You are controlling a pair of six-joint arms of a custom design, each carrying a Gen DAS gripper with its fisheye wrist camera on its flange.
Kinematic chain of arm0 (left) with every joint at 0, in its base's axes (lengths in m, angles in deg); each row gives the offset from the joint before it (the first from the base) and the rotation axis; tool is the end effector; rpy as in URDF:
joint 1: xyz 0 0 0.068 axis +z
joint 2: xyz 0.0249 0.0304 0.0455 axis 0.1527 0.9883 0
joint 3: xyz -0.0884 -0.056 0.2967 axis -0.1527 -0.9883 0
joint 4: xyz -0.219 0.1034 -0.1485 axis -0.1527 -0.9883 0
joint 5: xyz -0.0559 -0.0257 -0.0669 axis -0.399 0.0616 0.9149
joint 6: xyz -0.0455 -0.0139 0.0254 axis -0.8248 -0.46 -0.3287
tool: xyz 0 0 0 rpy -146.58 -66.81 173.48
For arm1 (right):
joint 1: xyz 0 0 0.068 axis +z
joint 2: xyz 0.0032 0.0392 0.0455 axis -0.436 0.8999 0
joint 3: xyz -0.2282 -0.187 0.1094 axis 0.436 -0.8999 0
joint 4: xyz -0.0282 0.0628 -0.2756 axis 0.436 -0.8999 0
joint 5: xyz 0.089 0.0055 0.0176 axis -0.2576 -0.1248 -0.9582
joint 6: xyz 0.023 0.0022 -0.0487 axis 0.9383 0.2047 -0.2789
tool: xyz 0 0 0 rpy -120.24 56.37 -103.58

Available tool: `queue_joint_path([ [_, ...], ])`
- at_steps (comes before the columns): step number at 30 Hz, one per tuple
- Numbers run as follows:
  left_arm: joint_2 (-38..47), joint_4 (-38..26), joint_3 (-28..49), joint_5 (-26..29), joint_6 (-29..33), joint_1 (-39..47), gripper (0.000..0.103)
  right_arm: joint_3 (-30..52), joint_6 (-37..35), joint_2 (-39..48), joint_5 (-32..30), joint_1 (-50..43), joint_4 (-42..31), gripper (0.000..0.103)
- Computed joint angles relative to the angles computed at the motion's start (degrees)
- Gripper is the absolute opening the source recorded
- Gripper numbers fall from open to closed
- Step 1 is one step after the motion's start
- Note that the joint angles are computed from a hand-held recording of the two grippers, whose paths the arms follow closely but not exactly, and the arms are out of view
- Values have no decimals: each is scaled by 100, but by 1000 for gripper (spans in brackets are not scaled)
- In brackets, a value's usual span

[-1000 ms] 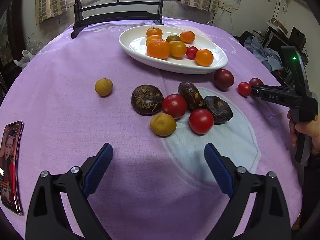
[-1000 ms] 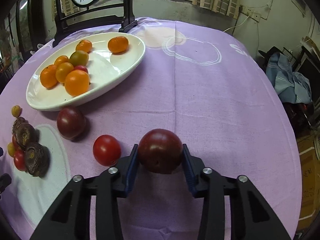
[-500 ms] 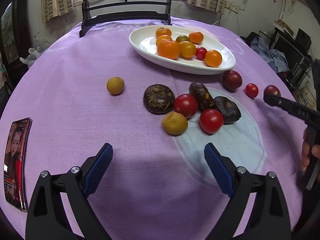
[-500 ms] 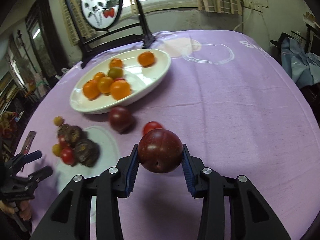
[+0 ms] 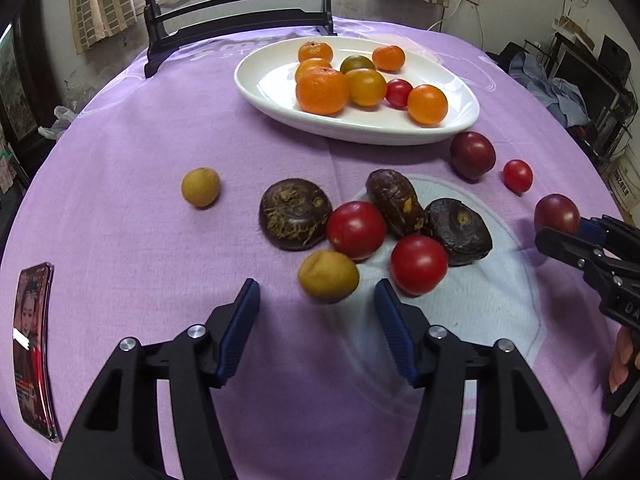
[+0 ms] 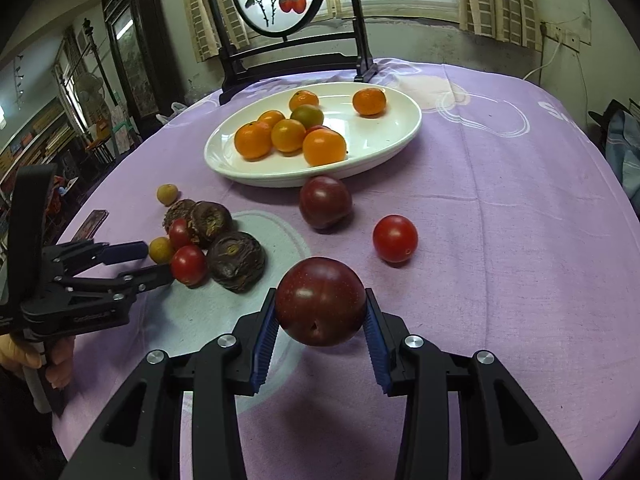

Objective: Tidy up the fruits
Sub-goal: 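Grasp a yellow-brown round fruit with the left gripper while the right gripper holds the dark-red tomato, then carry both fruits over the white plate and open both grippers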

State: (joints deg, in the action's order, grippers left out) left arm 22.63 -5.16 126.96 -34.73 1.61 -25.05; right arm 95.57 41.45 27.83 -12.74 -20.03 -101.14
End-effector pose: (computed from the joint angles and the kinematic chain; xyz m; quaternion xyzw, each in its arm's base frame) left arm 0.2674 -0.1800 0.1375 0.2849 0.9155 -0.0875 0.2701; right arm 0.1428 0.0144 0.1576 0.0793 0.9364 0.0609 0.3363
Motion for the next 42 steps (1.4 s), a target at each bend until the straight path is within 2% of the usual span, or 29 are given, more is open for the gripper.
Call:
queue_joint_path([
  [3,86,33,79,-52,-73,-74,56,-4,-5,-5,-5,14,-23,41],
  [4,112,34,108,-33,-100,-76,52,-1,-17,8,-13,9,-21,41],
  [7,97,122,79,-127,-43,-168,30,-15,-29,59,-12,34,9,42],
  [19,-468,250,-338,319,-106,106,29,-60,10,298,87,104,197,42],
  [26,-978,36,-360,580,11,161,29,-54,78,68,143,192,151,41],
  [30,-942,-243,-34,630,174,99,29,129,84,-273,228,328,-69,41],
  [32,-829,-381,212,650,229,75,29,285,32,-154,229,324,-99,41],
  [39,-27,-959,1629,849,64,154,29,1097,-446,1084,211,58,334,41],
  [42,489,-1155,2279,677,-101,16,29,1428,-560,1739,253,-130,687,41],
])
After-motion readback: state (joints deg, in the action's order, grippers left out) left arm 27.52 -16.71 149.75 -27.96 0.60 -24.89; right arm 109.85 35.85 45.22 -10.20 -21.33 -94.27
